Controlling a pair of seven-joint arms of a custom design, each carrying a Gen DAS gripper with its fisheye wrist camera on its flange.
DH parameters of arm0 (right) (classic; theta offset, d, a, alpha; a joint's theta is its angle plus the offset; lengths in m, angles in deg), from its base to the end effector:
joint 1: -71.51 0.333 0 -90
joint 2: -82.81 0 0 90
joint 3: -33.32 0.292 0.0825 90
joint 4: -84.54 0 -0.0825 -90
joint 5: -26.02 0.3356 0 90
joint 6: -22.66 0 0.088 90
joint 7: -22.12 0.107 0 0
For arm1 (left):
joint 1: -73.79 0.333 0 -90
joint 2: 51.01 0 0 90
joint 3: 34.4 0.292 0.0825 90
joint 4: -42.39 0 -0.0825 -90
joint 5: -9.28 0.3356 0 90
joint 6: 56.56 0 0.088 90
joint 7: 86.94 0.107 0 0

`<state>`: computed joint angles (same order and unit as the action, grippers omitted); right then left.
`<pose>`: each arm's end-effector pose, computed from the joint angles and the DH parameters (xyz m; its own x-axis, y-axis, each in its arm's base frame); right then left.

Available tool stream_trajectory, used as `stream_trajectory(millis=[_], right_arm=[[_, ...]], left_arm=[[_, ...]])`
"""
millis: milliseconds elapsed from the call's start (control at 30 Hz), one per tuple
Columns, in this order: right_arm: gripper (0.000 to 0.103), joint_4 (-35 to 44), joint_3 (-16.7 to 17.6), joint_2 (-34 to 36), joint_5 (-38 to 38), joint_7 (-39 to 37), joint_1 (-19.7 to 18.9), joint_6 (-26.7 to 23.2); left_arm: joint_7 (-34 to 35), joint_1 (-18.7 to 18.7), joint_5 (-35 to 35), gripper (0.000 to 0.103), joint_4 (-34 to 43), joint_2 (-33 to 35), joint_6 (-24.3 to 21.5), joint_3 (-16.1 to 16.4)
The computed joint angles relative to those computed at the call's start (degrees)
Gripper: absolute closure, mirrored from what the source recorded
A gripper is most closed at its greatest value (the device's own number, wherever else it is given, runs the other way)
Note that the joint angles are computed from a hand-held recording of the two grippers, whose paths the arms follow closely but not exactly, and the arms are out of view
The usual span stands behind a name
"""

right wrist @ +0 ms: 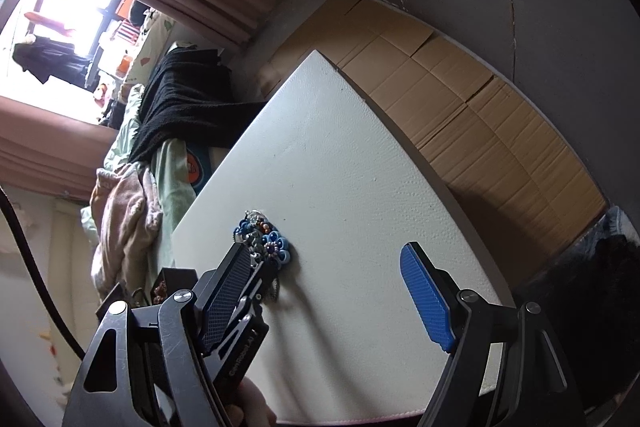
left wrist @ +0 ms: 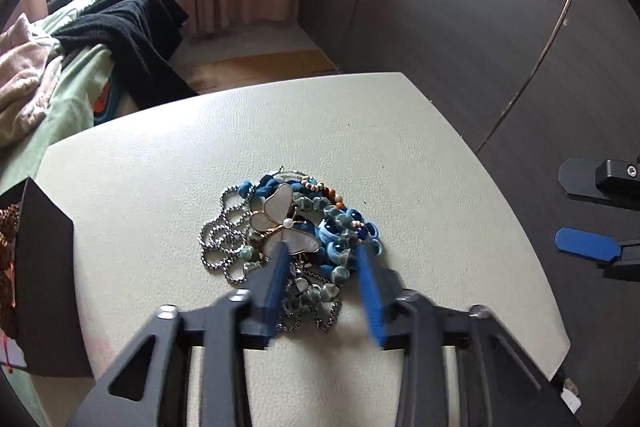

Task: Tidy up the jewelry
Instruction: 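Grasp the dark bead butterfly bracelet from the chain pile with the left gripper, then grasp the blue flower keychain with right while left lifts the butterfly bracelet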

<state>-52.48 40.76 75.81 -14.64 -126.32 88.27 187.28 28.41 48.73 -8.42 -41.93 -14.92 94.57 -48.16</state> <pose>0.4231 0.2317 0.4306 -0.6639 -0.4594 -0.5901 -0.4018 0.8846 -0.2366 0.5723 -0.4015 0.3816 -0.7461 -0.6446 0.1668 -0.6061 0.5538 -0.5709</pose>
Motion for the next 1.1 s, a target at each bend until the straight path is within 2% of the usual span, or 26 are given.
stream_trajectory(millis=[33, 133, 300, 500, 567, 767, 933, 1033, 1100], right_arm=[[0.025, 0.4, 0.0, 0.4, 0.3, -0.4, 0.1, 0.0], [0.025, 1.3, -0.3, 1.4, 1.2, -1.9, 0.4, 0.2], [0.025, 3.2, -0.8, 4.1, 3.0, -4.6, 1.0, 1.5], [0.026, 6.4, -1.7, 8.6, 4.1, -7.6, 1.7, 4.0], [0.033, 8.0, -1.9, 10.1, 5.3, -9.5, 2.1, 3.6], [0.034, 14.4, -1.8, 15.1, 9.8, -18.7, 3.2, -0.4], [0.035, 21.9, -1.3, 20.3, 13.0, -28.0, 3.9, -6.6], [0.038, 26.1, -0.9, 23.1, 15.8, -32.7, 4.3, -11.8], [0.047, 29.1, -1.7, 24.4, 14.3, -33.9, 5.8, -16.0]], left_arm=[[1.3, 1.4, -1.4, 0.093, 1.1, 0.4, -2.3, -1.4], [1.6, 1.8, -2.3, 0.093, 0.1, -0.7, -1.6, -1.3], [4.9, 5.9, -9.0, 0.093, 1.0, -1.5, -3.2, -4.3], [6.3, 8.6, -14.6, 0.093, 4.0, -1.2, -6.7, -5.1], [6.4, 8.9, -15.5, 0.093, 4.9, -1.0, -7.6, -5.0], [6.8, 10.2, -18.1, 0.093, 7.1, -0.4, -9.2, -5.1], [7.5, 11.5, -20.1, 0.093, 8.5, -0.1, -10.7, -5.5], [7.5, 12.1, -20.9, 0.093, 9.2, 0.1, -11.6, -5.5], [7.3, 12.4, -21.2, 0.093, 9.5, 0.1, -12.4, -5.4]])
